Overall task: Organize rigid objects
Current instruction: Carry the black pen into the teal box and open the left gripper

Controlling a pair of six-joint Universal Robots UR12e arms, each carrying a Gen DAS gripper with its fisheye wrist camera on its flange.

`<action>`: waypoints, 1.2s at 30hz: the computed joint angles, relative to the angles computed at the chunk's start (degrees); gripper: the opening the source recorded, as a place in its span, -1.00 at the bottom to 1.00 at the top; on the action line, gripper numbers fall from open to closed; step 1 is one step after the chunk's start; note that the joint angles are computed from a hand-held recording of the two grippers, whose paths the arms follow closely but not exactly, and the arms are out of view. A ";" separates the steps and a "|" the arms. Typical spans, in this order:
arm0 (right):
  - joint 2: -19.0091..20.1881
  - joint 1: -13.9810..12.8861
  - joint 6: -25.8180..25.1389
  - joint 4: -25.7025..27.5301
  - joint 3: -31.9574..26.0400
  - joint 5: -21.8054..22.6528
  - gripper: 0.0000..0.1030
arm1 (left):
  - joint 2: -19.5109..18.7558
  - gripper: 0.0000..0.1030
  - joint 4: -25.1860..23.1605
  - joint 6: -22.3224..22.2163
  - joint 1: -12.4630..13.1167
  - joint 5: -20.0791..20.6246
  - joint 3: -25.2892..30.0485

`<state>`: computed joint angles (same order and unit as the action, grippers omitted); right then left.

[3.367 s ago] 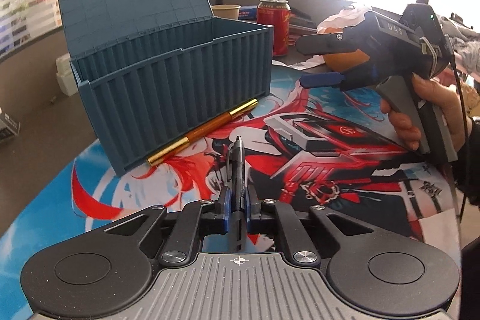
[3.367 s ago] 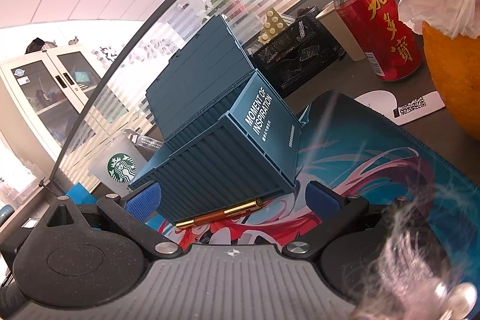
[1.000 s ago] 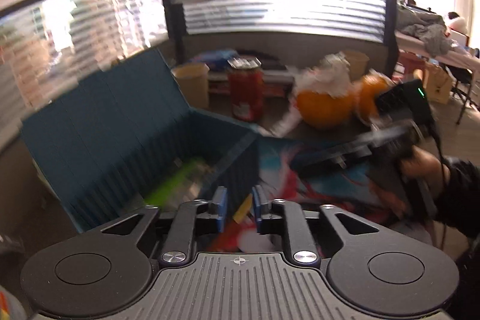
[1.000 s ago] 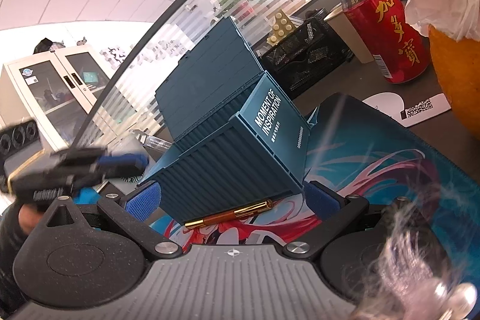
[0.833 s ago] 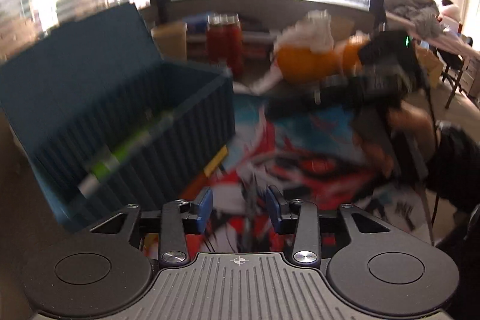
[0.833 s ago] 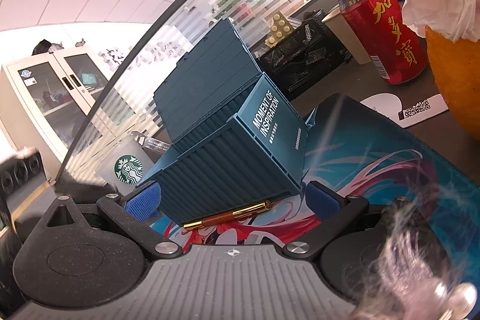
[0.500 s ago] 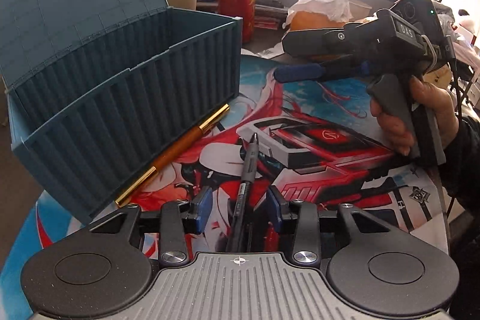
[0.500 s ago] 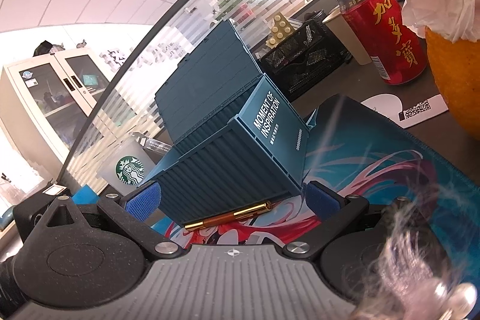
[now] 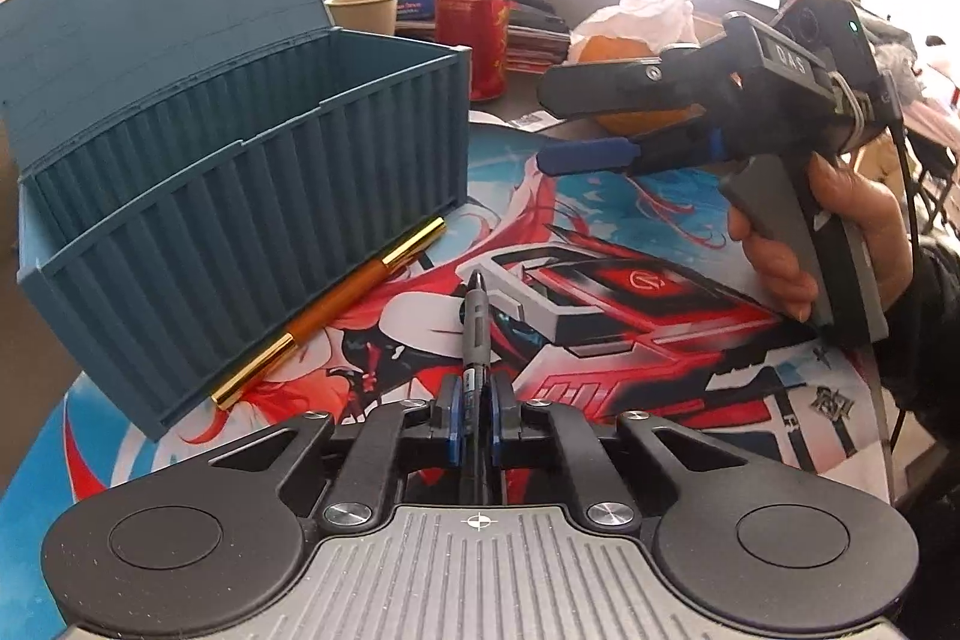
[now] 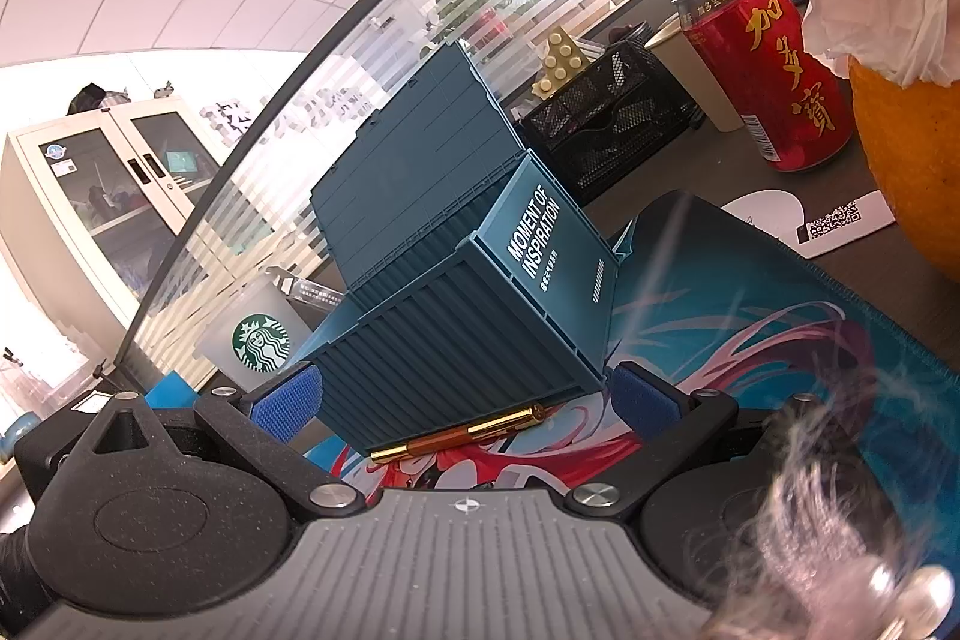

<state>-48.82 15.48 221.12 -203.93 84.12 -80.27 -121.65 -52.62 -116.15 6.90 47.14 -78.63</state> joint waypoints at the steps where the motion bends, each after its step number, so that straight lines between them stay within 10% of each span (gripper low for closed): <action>1: 0.00 0.00 0.00 0.00 0.00 0.00 1.00 | 0.02 -0.86 -0.51 0.12 0.07 -0.31 0.19; 22: -0.07 0.02 0.06 -0.24 0.12 -0.01 1.00 | 1.05 -0.86 6.65 1.91 0.12 -4.98 4.79; 36: -0.06 -0.01 0.11 -0.48 0.09 0.16 1.00 | -3.25 -0.85 1.84 4.69 -1.59 -3.10 13.34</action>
<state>-48.88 15.47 221.23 -204.41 84.21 -80.12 -124.90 -50.78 -111.46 5.31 44.04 -65.29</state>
